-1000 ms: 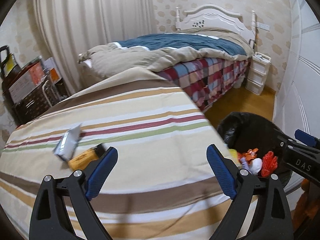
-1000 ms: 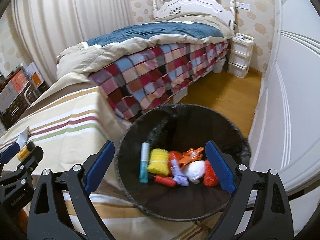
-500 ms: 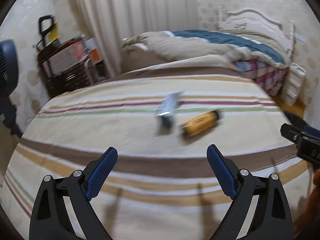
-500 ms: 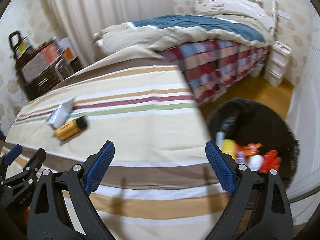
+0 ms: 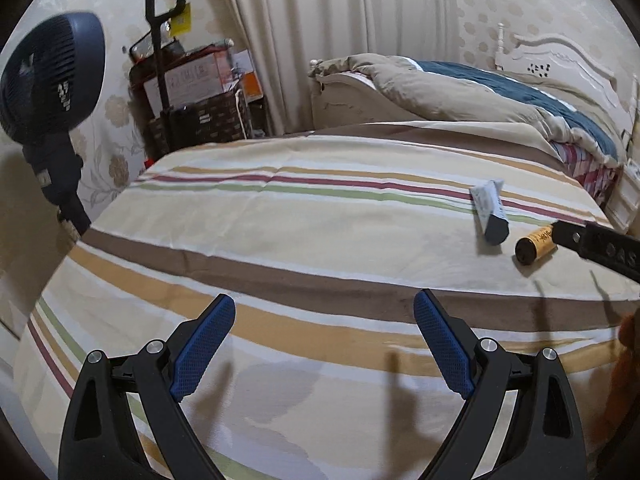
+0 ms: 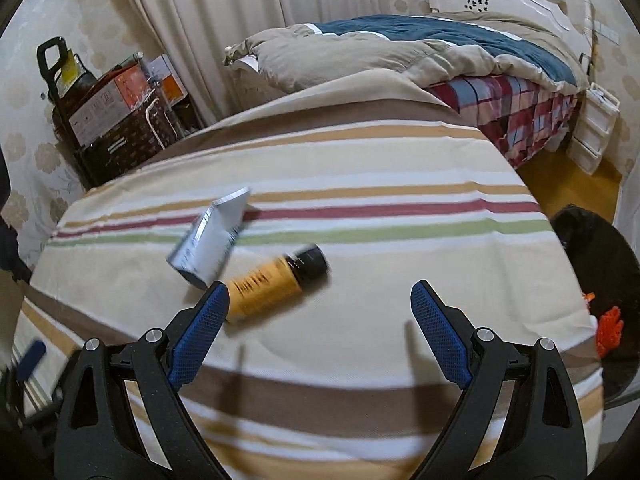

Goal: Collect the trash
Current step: 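Return right tool to the bed and grasp the yellow-black bottle, then grasp the silver-white tube with left tool while right tool holds the bottle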

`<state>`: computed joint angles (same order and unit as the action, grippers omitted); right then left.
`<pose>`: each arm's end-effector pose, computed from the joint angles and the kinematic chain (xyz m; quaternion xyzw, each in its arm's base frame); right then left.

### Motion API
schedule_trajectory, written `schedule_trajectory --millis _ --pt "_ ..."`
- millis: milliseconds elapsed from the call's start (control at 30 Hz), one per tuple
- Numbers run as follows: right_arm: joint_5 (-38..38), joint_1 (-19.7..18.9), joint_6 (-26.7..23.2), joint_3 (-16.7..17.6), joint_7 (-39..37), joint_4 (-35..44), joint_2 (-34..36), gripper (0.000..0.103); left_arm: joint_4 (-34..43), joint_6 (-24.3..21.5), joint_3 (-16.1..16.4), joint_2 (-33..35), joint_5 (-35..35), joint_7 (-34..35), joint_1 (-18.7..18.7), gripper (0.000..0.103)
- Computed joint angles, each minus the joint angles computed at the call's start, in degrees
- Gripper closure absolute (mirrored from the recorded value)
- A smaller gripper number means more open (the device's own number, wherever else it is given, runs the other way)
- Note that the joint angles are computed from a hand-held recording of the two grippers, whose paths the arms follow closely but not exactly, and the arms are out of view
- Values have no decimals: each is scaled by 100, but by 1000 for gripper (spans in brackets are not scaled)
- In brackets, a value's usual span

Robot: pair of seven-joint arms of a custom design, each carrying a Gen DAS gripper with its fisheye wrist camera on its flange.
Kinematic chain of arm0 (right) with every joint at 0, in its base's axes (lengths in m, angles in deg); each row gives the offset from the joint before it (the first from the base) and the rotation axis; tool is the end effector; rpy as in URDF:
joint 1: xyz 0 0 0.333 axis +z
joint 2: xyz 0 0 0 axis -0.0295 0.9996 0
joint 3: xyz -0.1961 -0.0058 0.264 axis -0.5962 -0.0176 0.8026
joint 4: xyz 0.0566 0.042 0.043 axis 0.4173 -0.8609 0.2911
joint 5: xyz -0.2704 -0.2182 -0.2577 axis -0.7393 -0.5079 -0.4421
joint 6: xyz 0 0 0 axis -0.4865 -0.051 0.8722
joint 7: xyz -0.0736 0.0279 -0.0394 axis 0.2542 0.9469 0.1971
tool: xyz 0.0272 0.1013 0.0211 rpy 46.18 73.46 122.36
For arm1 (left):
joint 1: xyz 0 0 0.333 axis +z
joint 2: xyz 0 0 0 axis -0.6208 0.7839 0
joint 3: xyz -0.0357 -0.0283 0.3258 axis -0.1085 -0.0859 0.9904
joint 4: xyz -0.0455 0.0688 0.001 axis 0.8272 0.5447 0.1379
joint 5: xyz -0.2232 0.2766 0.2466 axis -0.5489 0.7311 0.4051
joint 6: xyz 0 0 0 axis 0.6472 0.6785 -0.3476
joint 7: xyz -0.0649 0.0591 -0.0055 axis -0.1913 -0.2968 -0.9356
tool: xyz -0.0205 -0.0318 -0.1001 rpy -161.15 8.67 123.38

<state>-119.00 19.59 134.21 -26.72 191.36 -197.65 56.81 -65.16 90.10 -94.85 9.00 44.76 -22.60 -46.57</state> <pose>0.6091 0.3146 0.3519 -0.6917 0.6237 -0.1681 0.3230 0.5257 -0.1957 0.3448 -0.7327 0.5513 -0.2046 0.3426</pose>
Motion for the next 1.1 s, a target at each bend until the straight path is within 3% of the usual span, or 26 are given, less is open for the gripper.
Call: schedule_trajectory --millis 67,300,600,800,967,1033,1100 --pt "-126 182 -174 -138 148 194 104 13 -38 110 18 -20 -64 -12 34 13" --pt "-257 251 -797 -84 -8 526 309 13 -6 300 63 39 -108 99 91 13" --pt "-123 40 -712 2 -243 185 117 13 90 348 90 135 -190 244 107 13" --pt "-101 -31 -534 20 -410 37 36 33 252 343 88 262 -182 314 48 13" --pt "99 -236 -362 239 -868 28 71 57 418 342 92 399 -139 352 -45 13" --pt "274 -369 -340 408 -1213 44 103 72 497 347 92 462 -100 363 -88 13" --pt "363 -379 -328 423 -1370 41 112 79 580 366 97 531 -89 402 -126 13"
